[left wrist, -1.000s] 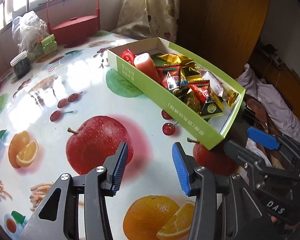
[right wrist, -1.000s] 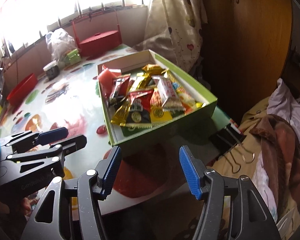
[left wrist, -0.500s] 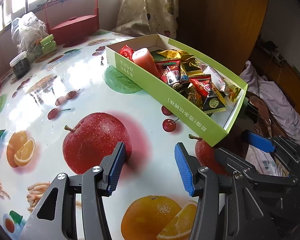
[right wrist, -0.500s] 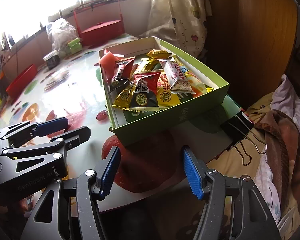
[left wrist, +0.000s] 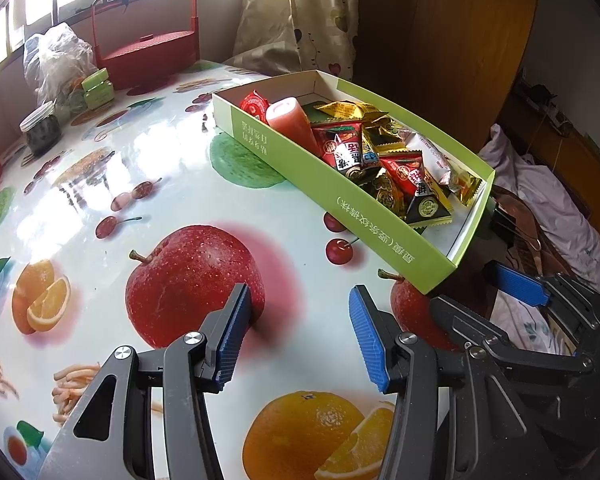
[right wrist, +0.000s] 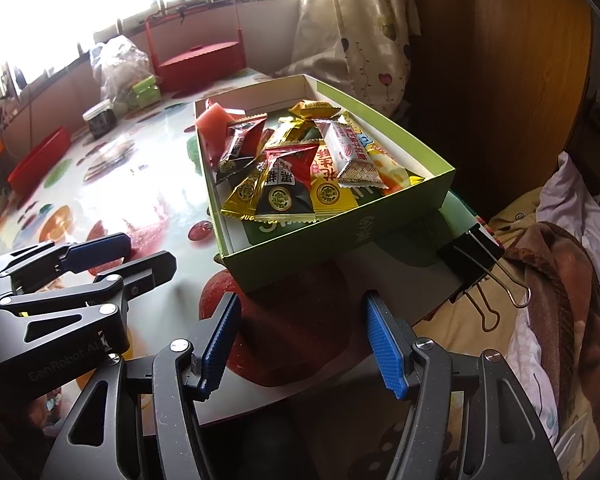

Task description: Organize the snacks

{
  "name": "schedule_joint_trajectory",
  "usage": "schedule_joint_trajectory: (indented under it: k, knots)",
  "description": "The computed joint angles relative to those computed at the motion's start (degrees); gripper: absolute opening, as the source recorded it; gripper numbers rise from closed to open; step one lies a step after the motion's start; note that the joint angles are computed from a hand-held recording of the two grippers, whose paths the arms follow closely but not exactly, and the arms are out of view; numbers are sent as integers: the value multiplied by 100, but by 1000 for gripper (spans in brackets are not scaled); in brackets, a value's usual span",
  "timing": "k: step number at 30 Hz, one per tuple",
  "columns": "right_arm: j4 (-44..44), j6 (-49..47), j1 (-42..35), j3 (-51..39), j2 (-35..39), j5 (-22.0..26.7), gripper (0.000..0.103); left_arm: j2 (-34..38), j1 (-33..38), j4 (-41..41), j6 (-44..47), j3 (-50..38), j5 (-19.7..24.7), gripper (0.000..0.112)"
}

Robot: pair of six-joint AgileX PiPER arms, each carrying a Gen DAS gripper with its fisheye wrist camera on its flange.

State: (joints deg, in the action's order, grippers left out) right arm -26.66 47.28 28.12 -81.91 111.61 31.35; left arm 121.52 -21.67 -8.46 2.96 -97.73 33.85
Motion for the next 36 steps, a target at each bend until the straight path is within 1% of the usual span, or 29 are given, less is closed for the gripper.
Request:
schedule_joint_trajectory:
  k: [36]
  knots:
    - [-66,61,21,-2,15,1,63,-28,16,-41,10,76,-134,52]
